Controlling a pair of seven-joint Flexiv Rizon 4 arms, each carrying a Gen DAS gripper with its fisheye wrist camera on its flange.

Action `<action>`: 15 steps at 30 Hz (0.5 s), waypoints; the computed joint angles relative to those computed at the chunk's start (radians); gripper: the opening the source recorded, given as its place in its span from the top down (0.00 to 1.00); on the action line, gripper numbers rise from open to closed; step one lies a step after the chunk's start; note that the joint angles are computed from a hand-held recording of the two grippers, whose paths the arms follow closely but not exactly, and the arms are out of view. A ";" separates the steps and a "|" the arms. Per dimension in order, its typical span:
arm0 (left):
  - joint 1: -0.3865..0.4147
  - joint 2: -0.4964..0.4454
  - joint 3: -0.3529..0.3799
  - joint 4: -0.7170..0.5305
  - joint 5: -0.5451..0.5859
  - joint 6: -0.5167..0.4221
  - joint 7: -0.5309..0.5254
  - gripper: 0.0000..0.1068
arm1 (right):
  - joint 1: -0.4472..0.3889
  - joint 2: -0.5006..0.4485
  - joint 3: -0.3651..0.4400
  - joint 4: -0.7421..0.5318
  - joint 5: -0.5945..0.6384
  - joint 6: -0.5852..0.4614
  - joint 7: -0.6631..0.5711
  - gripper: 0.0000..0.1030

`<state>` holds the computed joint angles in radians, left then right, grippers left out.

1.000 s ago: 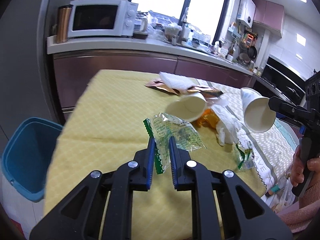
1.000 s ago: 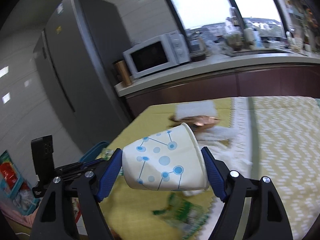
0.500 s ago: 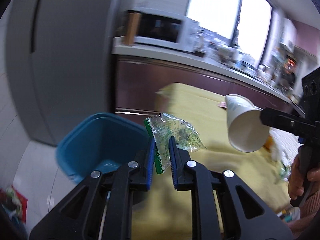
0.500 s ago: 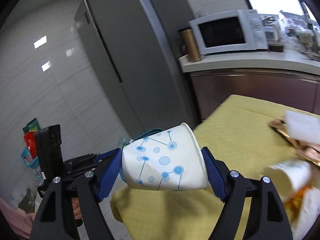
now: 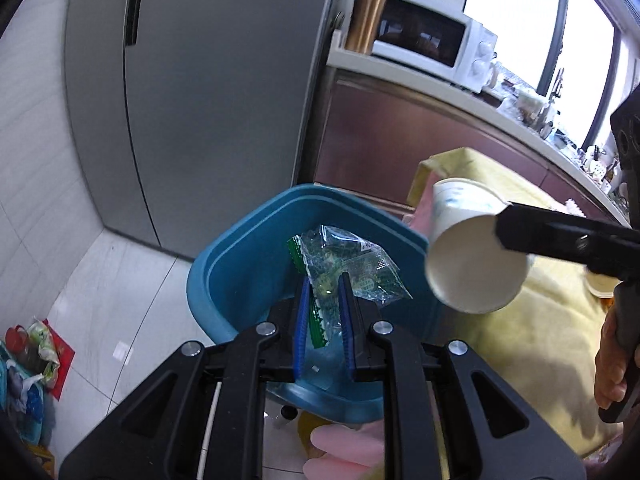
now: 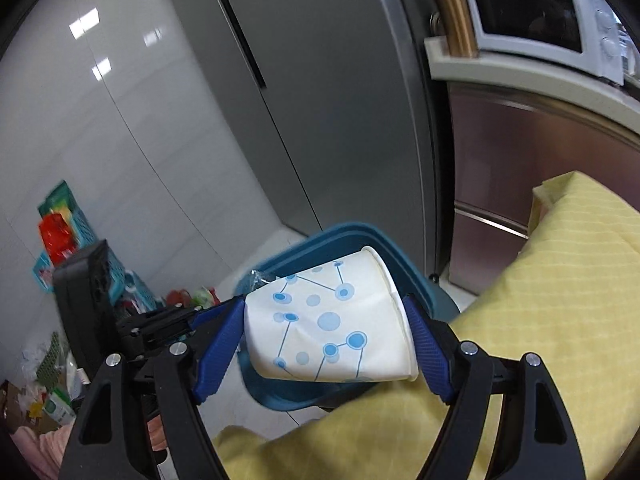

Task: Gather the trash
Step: 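Carry both items to the blue bin and open both grippers to drop them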

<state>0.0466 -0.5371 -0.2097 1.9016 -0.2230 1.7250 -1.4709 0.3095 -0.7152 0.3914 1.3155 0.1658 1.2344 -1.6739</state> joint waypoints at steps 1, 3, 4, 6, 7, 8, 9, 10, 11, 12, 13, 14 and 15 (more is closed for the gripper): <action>-0.009 -0.009 0.010 -0.011 -0.003 -0.008 -0.001 0.86 | 0.010 -0.012 -0.010 -0.016 -0.011 -0.022 0.010 0.26; -0.017 -0.026 0.017 -0.032 -0.008 -0.025 0.000 0.86 | 0.035 -0.040 -0.034 -0.059 -0.032 -0.065 0.037 0.26; -0.031 -0.035 0.032 -0.045 -0.013 -0.038 -0.002 0.86 | 0.048 -0.047 -0.048 -0.068 -0.042 -0.080 0.054 0.26; -0.056 -0.053 0.056 -0.070 -0.021 -0.060 -0.005 0.85 | 0.063 -0.068 -0.066 -0.101 -0.059 -0.120 0.078 0.26; -0.063 -0.059 0.064 -0.077 -0.024 -0.068 -0.007 0.85 | 0.071 -0.073 -0.074 -0.109 -0.067 -0.135 0.087 0.26; -0.055 -0.069 0.053 -0.089 -0.029 -0.082 -0.001 0.83 | 0.082 -0.087 -0.089 -0.129 -0.080 -0.155 0.103 0.25; -0.044 -0.078 0.038 -0.096 -0.035 -0.092 0.003 0.82 | 0.085 -0.090 -0.092 -0.132 -0.082 -0.162 0.109 0.25; -0.043 -0.082 0.035 -0.095 -0.040 -0.092 0.003 0.82 | 0.084 -0.096 -0.090 -0.141 -0.082 -0.177 0.111 0.25; -0.041 -0.093 0.031 -0.108 -0.046 -0.105 0.003 0.82 | 0.084 -0.101 -0.091 -0.152 -0.083 -0.195 0.118 0.25; -0.040 -0.099 0.030 -0.110 -0.050 -0.107 0.004 0.82 | 0.084 -0.103 -0.094 -0.155 -0.082 -0.199 0.121 0.25; -0.044 -0.105 0.036 -0.114 -0.053 -0.113 0.002 0.81 | 0.082 -0.101 -0.092 -0.150 -0.077 -0.189 0.119 0.25; -0.053 -0.112 0.046 -0.122 -0.057 -0.121 -0.002 0.78 | 0.081 -0.097 -0.092 -0.143 -0.074 -0.183 0.119 0.25; -0.071 -0.117 0.068 -0.127 -0.055 -0.117 -0.008 0.76 | 0.081 -0.099 -0.092 -0.146 -0.073 -0.184 0.121 0.24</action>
<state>-0.0245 -0.6539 -0.1417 1.7748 -0.2777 1.6080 -1.4784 0.3904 -0.8143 0.2993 1.1696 0.0927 1.0500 -1.5531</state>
